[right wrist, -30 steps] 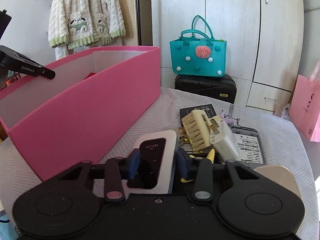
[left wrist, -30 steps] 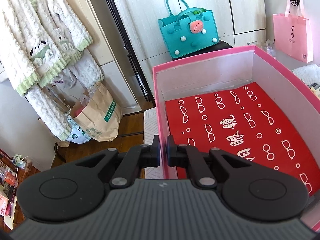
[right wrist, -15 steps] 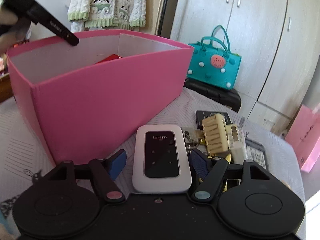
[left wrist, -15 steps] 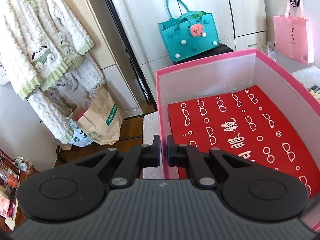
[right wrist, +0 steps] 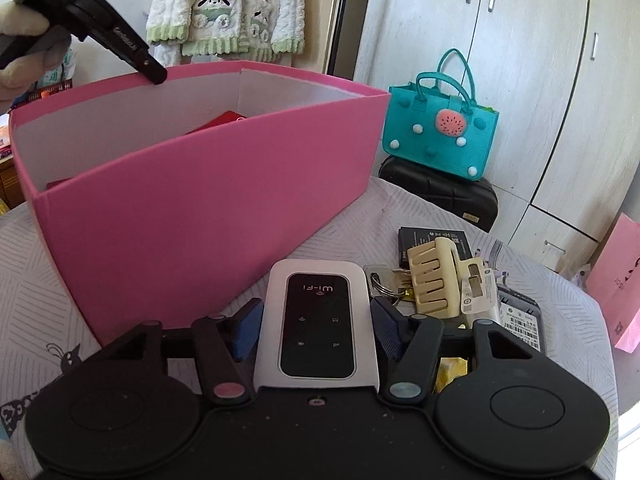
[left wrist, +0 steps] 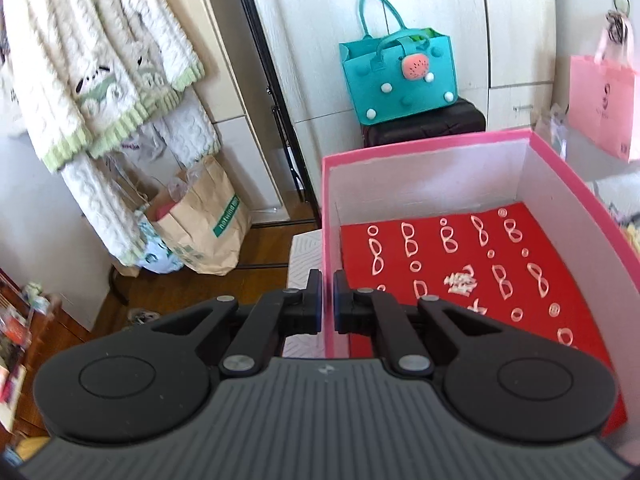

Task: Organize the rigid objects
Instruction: 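Grasp the white Wi-Fi hotspot with the right gripper and lift it, then carry the hotspot into the pink box and release it with the right gripper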

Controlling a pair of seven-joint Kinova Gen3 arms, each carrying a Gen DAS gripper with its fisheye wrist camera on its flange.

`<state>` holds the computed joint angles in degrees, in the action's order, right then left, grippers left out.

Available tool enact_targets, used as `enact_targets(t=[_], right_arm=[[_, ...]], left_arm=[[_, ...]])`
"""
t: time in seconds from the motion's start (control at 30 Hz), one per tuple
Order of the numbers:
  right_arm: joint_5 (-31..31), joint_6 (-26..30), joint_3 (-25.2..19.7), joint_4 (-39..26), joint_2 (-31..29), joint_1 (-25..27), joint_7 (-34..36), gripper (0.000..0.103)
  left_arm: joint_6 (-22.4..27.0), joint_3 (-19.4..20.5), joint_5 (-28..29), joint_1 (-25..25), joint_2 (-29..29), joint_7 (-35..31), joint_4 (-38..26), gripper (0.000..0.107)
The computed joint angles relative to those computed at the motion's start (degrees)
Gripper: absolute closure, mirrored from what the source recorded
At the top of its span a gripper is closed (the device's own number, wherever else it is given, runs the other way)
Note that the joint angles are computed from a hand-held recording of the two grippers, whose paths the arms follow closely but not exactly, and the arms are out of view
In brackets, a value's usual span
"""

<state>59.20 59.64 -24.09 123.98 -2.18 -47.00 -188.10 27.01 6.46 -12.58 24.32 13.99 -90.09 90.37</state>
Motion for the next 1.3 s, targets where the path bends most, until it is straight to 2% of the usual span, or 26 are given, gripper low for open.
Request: enact_targets(t=[0.03,0.1,0.17,0.23,0.37,0.47,0.5,0.57,0.63,0.73,0.77,0.83,0.93,1.03,1.17,1.3], right_arm=[[-0.34,0.58,-0.90,-0.50,0.74,0.65,1.47,0.037],[1.12,3.44,-5.52,-0.75,2.46,2.93,2.64,0.032],[1.56,3.44,-10.59,-0.76,2.76,7.94,3.25,0.033],[-0.13,-0.18,-13.02,-0.56,0.97,13.24,4.18,0.038],[-3.35,-6.63,-18.41,-0.09,-2.50,23.86,7.25,0.039],[-3.71,-7.90,-25.40,0.48,-4.68,31.83,5.64,0.039],[-4.29,-8.08,-27.62,0.39,-5.51,34.48,5.78,0.039],[-7.72,-10.67,-29.91,0.08,-8.55,39.79,8.66,0.039],[-12.26,-14.27,-30.84,-0.08,-12.35,45.10,13.31,0.039],[-18.11,-16.62,-33.70,-1.05,-17.13,53.06,20.30,0.039],[-20.26,-18.04,-34.22,-1.27,-18.85,55.72,22.63,0.039],[-24.67,-20.83,-33.77,-1.86,-21.90,59.83,27.29,0.039],[-27.89,-23.04,-28.30,-3.81,-22.85,58.52,34.28,0.039],[-27.13,-24.00,-20.49,-7.04,-19.61,50.91,41.27,0.039],[-26.92,-22.99,-11.89,-14.42,-10.19,40.30,50.59,0.039],[-30.60,-19.25,-2.26,-23.88,0.19,29.70,59.91,0.039]], left_arm=[[0.04,-0.56,-0.56,0.61,0.24,1.13,-0.11,0.102],[-0.58,-1.34,-2.01,1.55,0.11,2.68,0.46,0.102],[-2.09,-1.62,-2.67,1.75,-0.45,3.77,1.68,0.101],[-1.56,-0.79,-1.71,0.82,-0.39,3.10,1.72,0.099],[-2.59,0.53,1.52,-1.54,-0.71,0.86,2.82,0.101],[-6.54,-1.08,-0.41,-0.07,-1.68,2.85,5.44,0.103],[-7.94,-3.02,-2.02,1.88,-1.97,4.27,6.34,0.103],[-9.94,-4.04,-2.45,2.78,-2.41,4.30,7.60,0.104],[-10.24,-1.09,0.86,-0.57,-2.46,1.44,7.76,0.104],[-7.83,6.00,7.85,-8.53,-1.76,-3.48,6.08,0.104],[-7.51,7.28,10.18,-10.15,-1.69,-5.62,5.88,0.104],[-8.59,7.02,12.21,-10.20,-1.93,-7.93,6.62,0.104],[-11.17,6.15,15.47,-9.73,-2.62,-11.77,8.41,0.104],[-9.83,5.13,15.86,-8.80,-2.11,-12.14,7.33,0.104],[-8.80,2.73,13.78,-6.11,-1.86,-10.22,6.53,0.104],[-8.88,1.92,12.09,-5.09,-1.90,-8.83,6.59,0.104]])
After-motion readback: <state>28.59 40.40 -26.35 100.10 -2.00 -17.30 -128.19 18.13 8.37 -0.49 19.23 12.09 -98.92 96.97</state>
